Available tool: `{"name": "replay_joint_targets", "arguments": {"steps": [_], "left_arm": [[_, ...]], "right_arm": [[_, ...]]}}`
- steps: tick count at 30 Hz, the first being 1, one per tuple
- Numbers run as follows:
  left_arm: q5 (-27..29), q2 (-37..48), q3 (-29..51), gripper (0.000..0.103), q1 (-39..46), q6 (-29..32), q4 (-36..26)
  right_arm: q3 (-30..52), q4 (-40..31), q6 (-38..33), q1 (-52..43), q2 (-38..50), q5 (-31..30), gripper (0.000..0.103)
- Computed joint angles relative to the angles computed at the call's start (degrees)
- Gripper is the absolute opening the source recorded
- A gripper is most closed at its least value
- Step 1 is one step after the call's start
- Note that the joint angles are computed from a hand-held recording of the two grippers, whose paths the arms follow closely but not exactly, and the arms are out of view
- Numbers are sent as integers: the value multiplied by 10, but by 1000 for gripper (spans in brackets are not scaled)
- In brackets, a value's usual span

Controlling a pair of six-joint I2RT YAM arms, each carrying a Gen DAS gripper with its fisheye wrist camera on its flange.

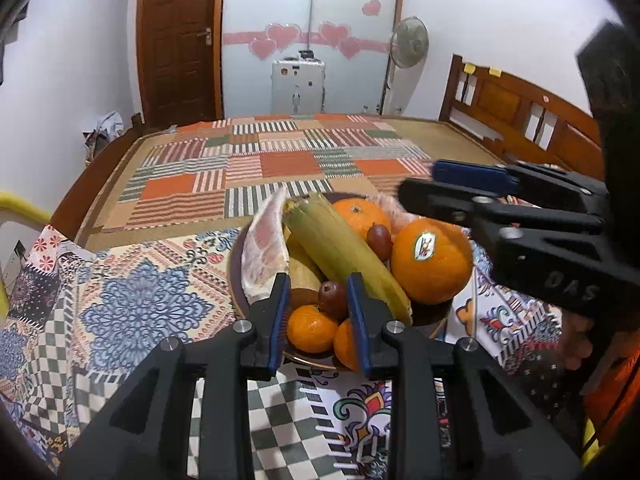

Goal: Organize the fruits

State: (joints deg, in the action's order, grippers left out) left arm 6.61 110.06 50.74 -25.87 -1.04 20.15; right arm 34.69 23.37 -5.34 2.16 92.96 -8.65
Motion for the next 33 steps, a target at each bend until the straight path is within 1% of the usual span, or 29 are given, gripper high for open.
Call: {"name": "replay_joint_targets", "arguments": {"steps": [3,5,8,9,11,12,13,14,15,17,18,20,21,22,23,24,25,26,28,30,31,33], "left_arm": [[-8,-54,-38,29,1,-6,10],[-25,-117,-78,29,-2,-9,20],[-47,-209,-131,29,-14,-13,26],[-56,-237,-144,29,-21,-14,24],[-75,-317,-183,29,-36,-14,20],[-86,-351,-196,29,-45,-14,13],[-101,-402,-214,29,-58,-16,1],[-109,-435,-225,29,-66,-17,-10],[-118,-483,-238,29,-78,-19,-30],[-135,-550,-252,31,-97,-24,-64],[-145,-590,-260,33,-109,-26,-86],[-172,-654,-272,45,-132,-30,-118],[-188,-682,-277,48,-145,-30,-133],[-213,-723,-286,54,-165,-26,-154],[-229,-746,-289,61,-180,-23,-166],[-244,-769,-294,64,-194,-20,-178],[-266,-788,-298,67,-214,-19,-188],[-290,-812,-301,67,-234,-19,-204],[-328,-849,-307,69,-267,-19,-232],[-362,-872,-311,76,-296,-24,-248],[-376,-882,-313,80,-307,-28,-254],[-396,-904,-318,81,-326,-34,-269]], "right_arm": [[-35,1,12,-3,-59,-1,39],[-65,-10,21,-4,-123,-1,39],[-105,-31,35,6,-221,16,39],[-122,-51,43,10,-276,20,39],[-140,-85,57,18,-356,24,39],[-147,-108,63,24,-401,29,39],[-154,-137,69,37,-453,44,39],[-158,-162,72,55,-498,67,39],[-162,-196,75,83,-555,104,39],[-166,-241,81,132,-626,161,40],[-165,-274,87,166,-670,196,45],[-165,-312,96,219,-728,256,54],[-165,-326,100,258,-749,298,57],[-166,-340,103,305,-770,352,58],[-167,-348,106,352,-785,405,63],[-169,-352,106,389,-796,448,71],[-172,-353,106,437,-806,501,76],[-176,-350,105,485,-813,555,81],[-181,-337,98,531,-811,610,83],[-187,-326,99,570,-801,652,87],[-189,-334,102,578,-810,661,88],[-192,-343,109,604,-816,690,97]]}}
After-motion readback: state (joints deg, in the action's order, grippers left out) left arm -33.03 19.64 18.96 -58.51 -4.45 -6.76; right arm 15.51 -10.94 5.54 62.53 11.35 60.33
